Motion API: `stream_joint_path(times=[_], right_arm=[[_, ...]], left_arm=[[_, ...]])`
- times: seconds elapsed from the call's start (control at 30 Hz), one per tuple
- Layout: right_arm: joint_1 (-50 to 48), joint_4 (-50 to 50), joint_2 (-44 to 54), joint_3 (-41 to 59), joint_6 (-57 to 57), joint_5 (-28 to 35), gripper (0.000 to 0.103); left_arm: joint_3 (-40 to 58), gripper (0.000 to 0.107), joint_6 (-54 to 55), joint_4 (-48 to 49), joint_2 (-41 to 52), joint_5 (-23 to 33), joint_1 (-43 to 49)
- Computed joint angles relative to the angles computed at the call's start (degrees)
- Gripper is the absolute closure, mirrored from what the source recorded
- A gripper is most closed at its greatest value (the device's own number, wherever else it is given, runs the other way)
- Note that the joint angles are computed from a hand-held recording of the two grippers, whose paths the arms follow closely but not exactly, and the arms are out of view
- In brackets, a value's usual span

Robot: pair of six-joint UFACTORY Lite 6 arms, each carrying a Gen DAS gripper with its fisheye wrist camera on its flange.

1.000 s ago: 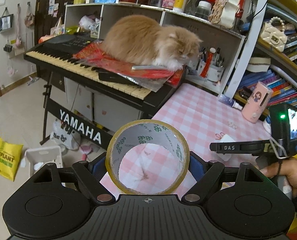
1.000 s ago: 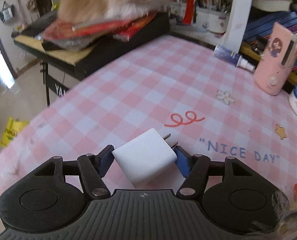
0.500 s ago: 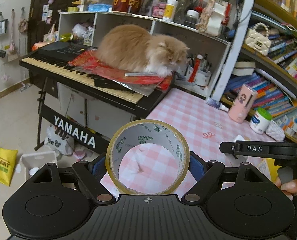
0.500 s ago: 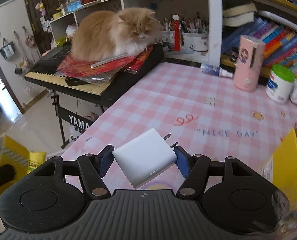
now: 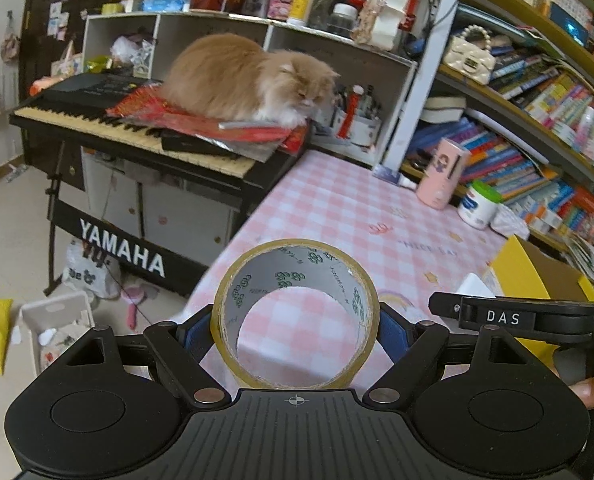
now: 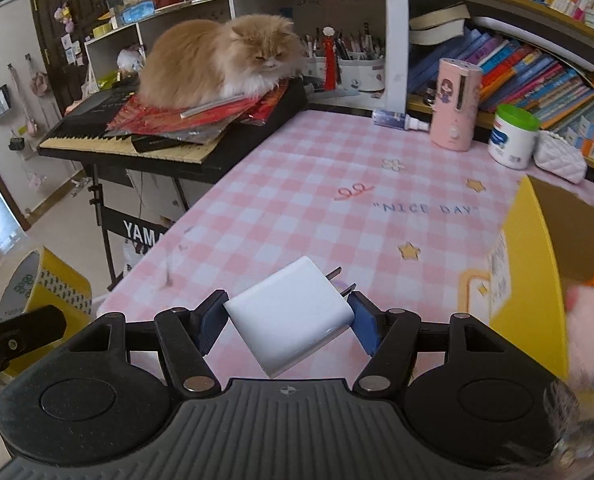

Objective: Organize objects
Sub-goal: 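Lift the tape roll and white charger and carry them toward the yellow box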

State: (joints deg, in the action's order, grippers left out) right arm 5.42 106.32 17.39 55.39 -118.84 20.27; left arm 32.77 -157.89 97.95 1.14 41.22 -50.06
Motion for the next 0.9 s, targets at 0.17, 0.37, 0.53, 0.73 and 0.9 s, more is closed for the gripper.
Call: stream_joint_path(times=[0.17,0.37,0.53,0.73,0.9], right_arm=[[-0.9,7.9,-8.1,-10.7,-7.6,-1.1,0.04],[-2.8,11.0,-19.2,-23.7,-11.0,-1.7,0.04],[-6.2,8.7,-27.2,-33.3,-9.5,-1.7,0.04],[-13.9,-1.6,-36.5,-42.2,-0.7,-1.7,0.04],[-23.4,-14.8,-43.4,-45.7,9.7,0.1,0.04]], left_arm=[[-3.5,0.024,-1.3,-2.0,-2.6,0.0,-5.0],[-6.0,0.024,-1.2,-5.9,-4.2,0.4,-12.0],[-6.6,0.024,-2.6,-6.4,-3.5,0.2,-17.2],[-5.1,0.024,-5.2,-0.9,-0.7,-3.6,-18.6],[-2.3,0.024,-6.4,4.7,2.2,-5.6,-18.6]])
